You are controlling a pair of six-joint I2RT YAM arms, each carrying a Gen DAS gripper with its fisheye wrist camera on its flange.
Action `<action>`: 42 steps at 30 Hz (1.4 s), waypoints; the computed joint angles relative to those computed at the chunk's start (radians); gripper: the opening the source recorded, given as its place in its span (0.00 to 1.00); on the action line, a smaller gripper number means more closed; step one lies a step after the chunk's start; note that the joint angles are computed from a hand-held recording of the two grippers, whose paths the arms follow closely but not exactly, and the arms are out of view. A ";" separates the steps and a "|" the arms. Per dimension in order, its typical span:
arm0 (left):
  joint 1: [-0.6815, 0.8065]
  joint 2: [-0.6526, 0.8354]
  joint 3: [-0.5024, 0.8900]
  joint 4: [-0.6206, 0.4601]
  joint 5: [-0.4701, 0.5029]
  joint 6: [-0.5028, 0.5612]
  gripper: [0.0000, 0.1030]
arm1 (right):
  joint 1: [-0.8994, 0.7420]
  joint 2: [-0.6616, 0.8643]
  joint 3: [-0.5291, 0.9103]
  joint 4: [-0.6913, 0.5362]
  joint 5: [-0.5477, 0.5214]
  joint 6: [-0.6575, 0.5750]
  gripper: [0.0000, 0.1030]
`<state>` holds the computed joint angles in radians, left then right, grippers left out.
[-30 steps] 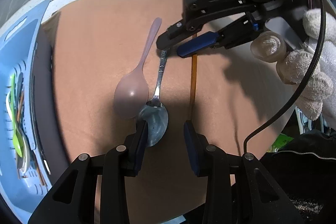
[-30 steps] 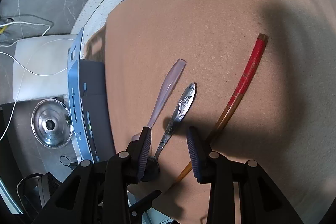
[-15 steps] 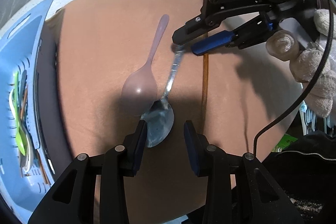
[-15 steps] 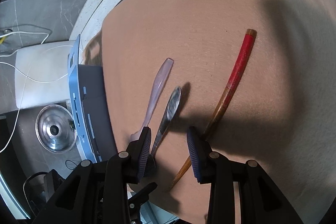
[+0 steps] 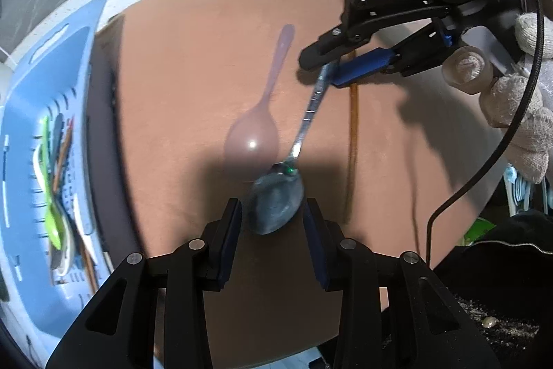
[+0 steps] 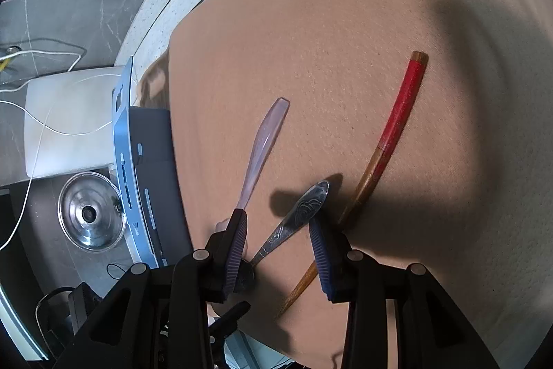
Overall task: Organize utensils
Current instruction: 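Position the right gripper around the metal spoon handle, then close the right gripper on the metal spoon handle and lift it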
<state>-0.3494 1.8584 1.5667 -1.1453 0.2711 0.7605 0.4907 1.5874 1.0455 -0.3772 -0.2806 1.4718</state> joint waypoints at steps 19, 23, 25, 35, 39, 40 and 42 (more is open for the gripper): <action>-0.052 0.044 -0.006 0.028 -0.059 0.021 0.39 | -0.010 0.103 0.159 -0.160 -0.013 -0.079 0.33; -0.064 0.016 -0.036 0.044 -0.051 0.026 0.33 | -0.023 0.121 0.186 -0.194 -0.036 -0.100 0.33; -0.071 -0.001 -0.056 0.053 -0.049 0.029 0.33 | -0.033 0.120 0.178 -0.186 -0.055 -0.094 0.33; -0.105 -0.012 -0.067 0.011 0.018 0.018 0.31 | -0.030 0.108 0.156 -0.175 -0.042 -0.088 0.27; -0.119 -0.002 -0.065 0.018 0.018 0.003 0.31 | -0.030 0.078 0.099 -0.133 -0.032 -0.061 0.12; -0.123 -0.001 -0.064 0.020 0.017 -0.001 0.31 | -0.030 0.070 0.082 -0.112 -0.033 -0.050 0.10; -0.116 0.003 -0.061 0.018 0.018 0.009 0.31 | -0.034 0.040 0.024 -0.045 -0.040 -0.019 0.09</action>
<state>-0.4649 1.8613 1.5055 -1.1278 0.2887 0.7694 0.4564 1.6279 1.0697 -0.4218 -0.3211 1.4533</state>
